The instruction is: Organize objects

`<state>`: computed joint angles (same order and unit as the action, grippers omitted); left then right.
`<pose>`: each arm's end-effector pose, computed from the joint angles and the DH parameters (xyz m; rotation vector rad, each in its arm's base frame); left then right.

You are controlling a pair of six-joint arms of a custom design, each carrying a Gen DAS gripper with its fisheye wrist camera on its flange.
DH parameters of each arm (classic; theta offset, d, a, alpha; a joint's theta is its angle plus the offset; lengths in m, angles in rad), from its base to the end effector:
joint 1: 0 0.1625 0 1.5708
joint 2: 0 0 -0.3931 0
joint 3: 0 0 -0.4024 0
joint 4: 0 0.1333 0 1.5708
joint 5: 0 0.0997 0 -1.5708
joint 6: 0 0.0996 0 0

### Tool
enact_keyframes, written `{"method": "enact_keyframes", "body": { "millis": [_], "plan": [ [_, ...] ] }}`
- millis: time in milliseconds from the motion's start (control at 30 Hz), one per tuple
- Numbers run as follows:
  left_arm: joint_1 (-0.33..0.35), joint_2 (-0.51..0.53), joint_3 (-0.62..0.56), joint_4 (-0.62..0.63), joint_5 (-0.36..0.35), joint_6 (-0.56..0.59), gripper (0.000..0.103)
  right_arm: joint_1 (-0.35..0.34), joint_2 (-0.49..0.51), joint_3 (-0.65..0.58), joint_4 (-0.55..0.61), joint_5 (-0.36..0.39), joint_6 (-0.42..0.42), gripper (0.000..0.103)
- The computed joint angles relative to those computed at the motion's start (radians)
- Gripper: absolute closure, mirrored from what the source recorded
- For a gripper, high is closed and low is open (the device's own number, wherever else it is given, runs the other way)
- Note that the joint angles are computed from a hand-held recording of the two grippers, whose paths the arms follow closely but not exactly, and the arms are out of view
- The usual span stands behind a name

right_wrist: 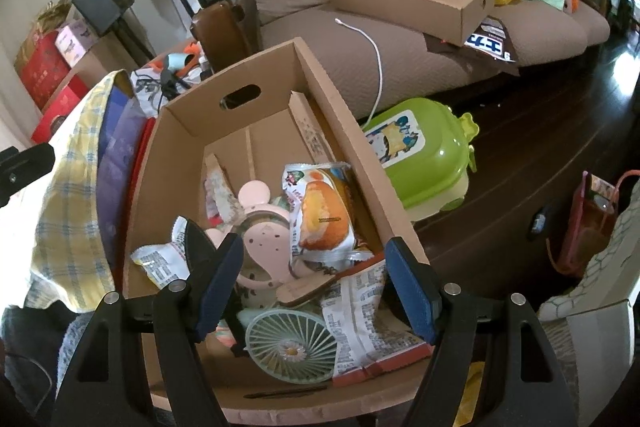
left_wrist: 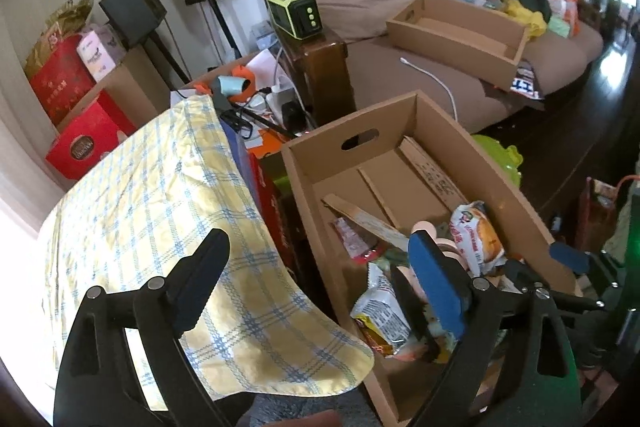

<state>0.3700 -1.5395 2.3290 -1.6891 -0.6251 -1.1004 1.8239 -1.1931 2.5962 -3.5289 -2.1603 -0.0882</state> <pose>-0.2372 -0.3216 0.1621 0.4762 2.0636 -0.6771 0.1607 -0.3101 0.1133 0.2112 -2.4972 0.7712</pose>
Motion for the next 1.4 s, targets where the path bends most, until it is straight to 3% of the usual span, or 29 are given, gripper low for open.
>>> {"method": "enact_keyframes", "body": {
  "millis": [200, 333, 567, 667, 733, 833, 867, 1000, 1233, 1400],
  "plan": [
    [0.009, -0.031, 0.001, -0.031, -0.027, 0.019, 0.013, 0.058, 0.001, -0.036, 0.092, -0.139, 0.022, 0.028],
    [0.01, -0.061, -0.002, -0.022, -0.032, 0.016, 0.013, 0.094, -0.059, -0.042, 0.168, -0.179, 0.079, 0.028],
    [-0.006, -0.165, -0.006, 0.042, -0.046, 0.011, 0.013, 0.229, -0.105, -0.089, 0.297, -0.271, 0.142, 0.021],
    [-0.026, -0.227, 0.003, 0.098, -0.027, -0.032, 0.012, 0.269, -0.166, -0.105, 0.482, -0.208, 0.251, 0.02],
    [-0.033, -0.255, 0.008, 0.123, -0.028, -0.033, 0.012, 0.313, -0.178, -0.104, 0.535, -0.198, 0.343, 0.016],
    [-0.042, -0.301, 0.016, 0.155, -0.038, -0.04, 0.012, 0.385, -0.166, -0.17, 0.75, -0.281, 0.52, 0.013],
    [-0.046, -0.317, 0.018, 0.166, -0.041, -0.045, 0.012, 0.419, -0.157, -0.199, 0.834, -0.339, 0.589, 0.013],
    [-0.059, -0.394, 0.013, 0.214, -0.053, -0.055, 0.012, 0.514, -0.152, -0.259, 1.043, -0.466, 0.746, 0.013],
    [-0.096, -0.479, -0.017, 0.287, -0.084, -0.045, 0.012, 0.631, -0.161, -0.331, 1.37, -0.521, 0.963, 0.009],
    [-0.148, -0.522, -0.03, 0.356, -0.119, -0.062, 0.012, 0.709, -0.133, -0.378, 1.633, -0.522, 1.168, 0.007]
  ]
}}
